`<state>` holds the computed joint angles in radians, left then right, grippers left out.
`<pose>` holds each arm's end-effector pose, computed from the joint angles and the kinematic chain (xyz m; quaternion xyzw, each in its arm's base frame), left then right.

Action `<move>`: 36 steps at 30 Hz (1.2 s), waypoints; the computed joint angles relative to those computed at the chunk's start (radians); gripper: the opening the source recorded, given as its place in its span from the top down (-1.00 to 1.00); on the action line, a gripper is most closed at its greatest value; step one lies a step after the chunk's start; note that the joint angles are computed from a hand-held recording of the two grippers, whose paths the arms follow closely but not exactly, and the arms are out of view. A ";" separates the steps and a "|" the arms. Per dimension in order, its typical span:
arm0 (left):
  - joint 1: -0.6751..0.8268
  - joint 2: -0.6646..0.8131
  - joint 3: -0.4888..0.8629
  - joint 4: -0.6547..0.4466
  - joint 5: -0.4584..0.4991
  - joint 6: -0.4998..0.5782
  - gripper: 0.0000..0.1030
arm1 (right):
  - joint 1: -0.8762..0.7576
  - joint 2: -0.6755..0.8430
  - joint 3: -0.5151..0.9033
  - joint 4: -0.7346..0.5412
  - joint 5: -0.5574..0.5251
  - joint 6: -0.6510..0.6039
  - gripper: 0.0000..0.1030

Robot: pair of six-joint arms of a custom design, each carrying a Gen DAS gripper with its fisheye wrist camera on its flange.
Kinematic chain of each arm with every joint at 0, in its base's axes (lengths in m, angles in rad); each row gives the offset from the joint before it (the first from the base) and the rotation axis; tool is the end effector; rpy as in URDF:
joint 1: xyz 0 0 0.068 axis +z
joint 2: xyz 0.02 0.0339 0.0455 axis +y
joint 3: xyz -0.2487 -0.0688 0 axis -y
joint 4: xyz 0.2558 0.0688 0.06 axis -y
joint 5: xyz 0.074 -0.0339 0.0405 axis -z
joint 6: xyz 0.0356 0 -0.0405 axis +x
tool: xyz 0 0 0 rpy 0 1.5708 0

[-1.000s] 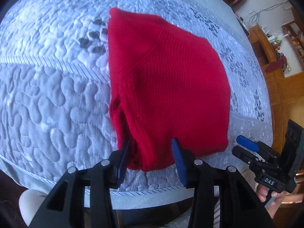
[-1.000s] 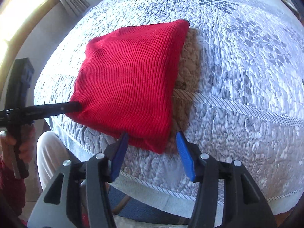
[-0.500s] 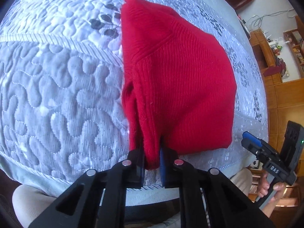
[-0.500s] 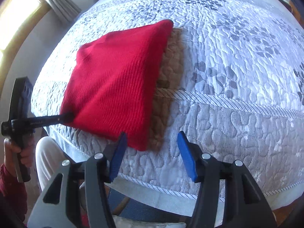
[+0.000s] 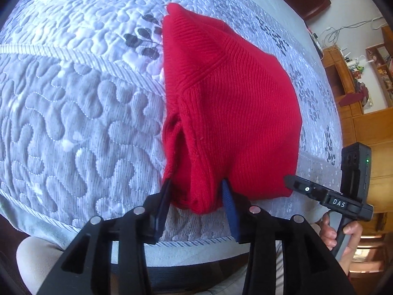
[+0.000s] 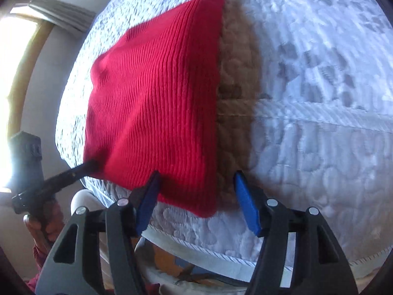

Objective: Fold small clothes

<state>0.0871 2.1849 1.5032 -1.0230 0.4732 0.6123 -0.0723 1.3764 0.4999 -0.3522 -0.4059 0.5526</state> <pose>0.3856 0.0174 0.0974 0.2367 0.9408 -0.2420 0.0190 0.2180 -0.0017 0.0988 0.2640 0.9290 0.2326 0.1147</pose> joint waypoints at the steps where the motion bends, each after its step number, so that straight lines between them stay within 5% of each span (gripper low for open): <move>1: -0.004 -0.002 -0.004 0.007 -0.006 -0.002 0.15 | 0.009 0.025 0.009 0.008 0.004 0.000 0.13; 2: -0.010 -0.005 -0.012 0.018 -0.012 -0.007 0.14 | 0.015 0.036 0.015 0.012 0.003 -0.002 0.46; 4: -0.022 -0.017 -0.034 0.046 -0.020 -0.016 0.13 | 0.015 0.016 0.007 0.020 -0.024 -0.009 0.67; 10: -0.051 -0.049 -0.099 0.122 -0.052 -0.020 0.09 | 0.020 -0.217 -0.041 -0.121 0.021 -0.062 0.77; 16: -0.069 -0.066 -0.133 0.165 -0.072 -0.005 0.06 | 0.082 -0.061 -0.034 -0.030 0.074 -0.041 0.76; 30: -0.105 0.080 0.158 0.074 -0.091 -0.099 -0.23 | 0.038 -0.153 0.043 -0.150 0.098 -0.093 0.28; 36: -0.104 0.110 0.149 0.107 -0.076 -0.106 0.17 | 0.089 -0.061 0.055 -0.110 0.157 -0.078 0.28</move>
<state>-0.0165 2.2951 1.6523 -0.9156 0.3974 0.5067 0.0171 1.3152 0.5548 -0.4626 -0.2491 0.4745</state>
